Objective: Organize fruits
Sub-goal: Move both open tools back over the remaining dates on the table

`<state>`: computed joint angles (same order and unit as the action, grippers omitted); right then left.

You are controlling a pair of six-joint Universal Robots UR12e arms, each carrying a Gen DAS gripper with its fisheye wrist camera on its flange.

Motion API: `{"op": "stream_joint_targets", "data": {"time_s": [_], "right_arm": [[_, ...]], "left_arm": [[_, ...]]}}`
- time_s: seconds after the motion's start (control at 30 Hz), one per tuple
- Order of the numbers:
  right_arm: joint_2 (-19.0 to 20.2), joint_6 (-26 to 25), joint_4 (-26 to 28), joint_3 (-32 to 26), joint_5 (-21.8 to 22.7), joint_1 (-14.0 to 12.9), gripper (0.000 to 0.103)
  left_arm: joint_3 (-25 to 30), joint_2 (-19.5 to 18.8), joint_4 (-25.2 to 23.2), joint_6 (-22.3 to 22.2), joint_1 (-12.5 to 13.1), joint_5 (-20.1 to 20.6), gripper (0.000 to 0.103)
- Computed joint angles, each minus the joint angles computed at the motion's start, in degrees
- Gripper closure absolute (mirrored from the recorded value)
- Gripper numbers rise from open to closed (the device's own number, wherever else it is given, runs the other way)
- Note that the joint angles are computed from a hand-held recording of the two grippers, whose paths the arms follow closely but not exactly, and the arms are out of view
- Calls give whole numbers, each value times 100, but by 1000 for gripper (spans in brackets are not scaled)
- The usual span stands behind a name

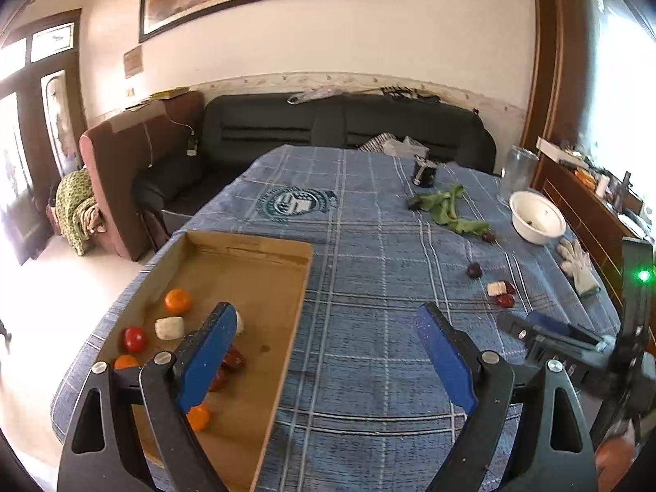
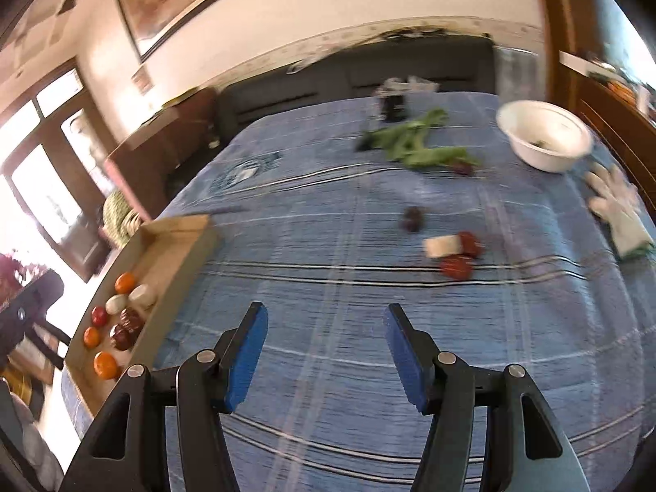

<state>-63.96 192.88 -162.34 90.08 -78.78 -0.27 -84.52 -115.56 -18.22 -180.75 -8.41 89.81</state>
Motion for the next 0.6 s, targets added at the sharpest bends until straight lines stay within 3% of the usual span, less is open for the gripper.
{"op": "stream_joint_targets", "data": {"time_s": [0.3, 0.6], "right_arm": [[-28, 165, -68, 106, -148, -219, 39], [170, 445, 304, -148, -547, -414, 39]], "left_arm": [[125, -113, -217, 89, -87, 41, 14], [272, -270, -822, -7, 14, -595, 14]]}}
